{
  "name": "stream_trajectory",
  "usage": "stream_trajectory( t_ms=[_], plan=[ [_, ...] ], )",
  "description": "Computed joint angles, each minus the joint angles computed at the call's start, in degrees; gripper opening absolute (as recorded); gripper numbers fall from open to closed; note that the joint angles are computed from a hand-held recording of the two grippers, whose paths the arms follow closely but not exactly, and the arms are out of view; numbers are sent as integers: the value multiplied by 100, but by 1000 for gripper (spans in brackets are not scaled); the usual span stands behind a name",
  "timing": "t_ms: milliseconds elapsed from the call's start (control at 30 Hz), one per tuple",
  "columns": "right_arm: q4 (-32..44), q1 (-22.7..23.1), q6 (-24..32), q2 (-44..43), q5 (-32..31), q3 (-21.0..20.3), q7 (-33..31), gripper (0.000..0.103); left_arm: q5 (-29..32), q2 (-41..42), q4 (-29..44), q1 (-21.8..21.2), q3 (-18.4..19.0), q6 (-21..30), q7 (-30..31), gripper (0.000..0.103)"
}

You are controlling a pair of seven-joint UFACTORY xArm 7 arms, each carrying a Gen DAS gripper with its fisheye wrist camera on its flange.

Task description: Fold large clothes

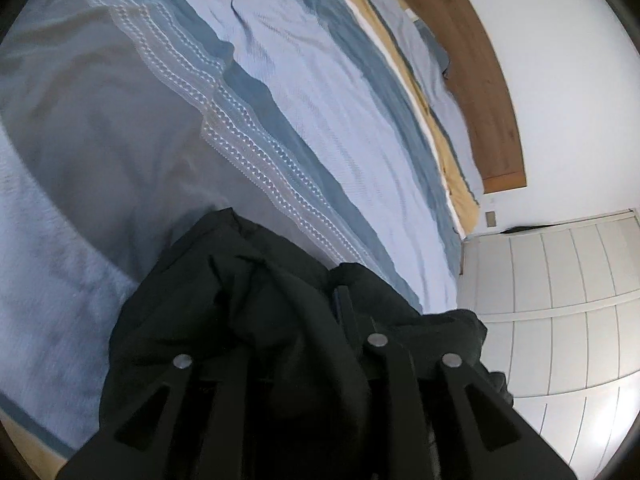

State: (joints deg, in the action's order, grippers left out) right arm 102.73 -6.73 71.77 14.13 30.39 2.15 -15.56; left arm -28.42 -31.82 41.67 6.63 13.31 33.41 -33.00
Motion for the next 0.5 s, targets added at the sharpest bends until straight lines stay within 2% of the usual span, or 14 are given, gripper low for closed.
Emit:
stream_trajectory(
  t_ms=[200,233,267,300,333,367,433,500],
  plan=[
    [36,177,-296,351,-320,55,244,22,-634,687,214,-256,316,-119,535,24],
    [37,180,-310,375,-316,71,289,27,-744,715,230,-248,322,-113,581,28],
    [43,159,-313,388,-251,97,290,38,-834,725,244,-242,319,-106,641,30],
    [79,112,-279,420,-106,136,255,47,-930,701,253,-240,328,-96,718,37],
    [99,74,-247,425,6,164,223,63,-1049,671,268,-245,347,-107,791,46],
    [120,39,-216,420,106,183,192,74,-1243,615,269,-267,388,-164,851,50],
    [187,18,-146,398,157,192,145,78,-1684,478,245,-338,502,-296,944,60],
    [261,22,-85,387,112,182,84,80,-1923,367,249,-350,581,-329,1002,61]
  ],
)
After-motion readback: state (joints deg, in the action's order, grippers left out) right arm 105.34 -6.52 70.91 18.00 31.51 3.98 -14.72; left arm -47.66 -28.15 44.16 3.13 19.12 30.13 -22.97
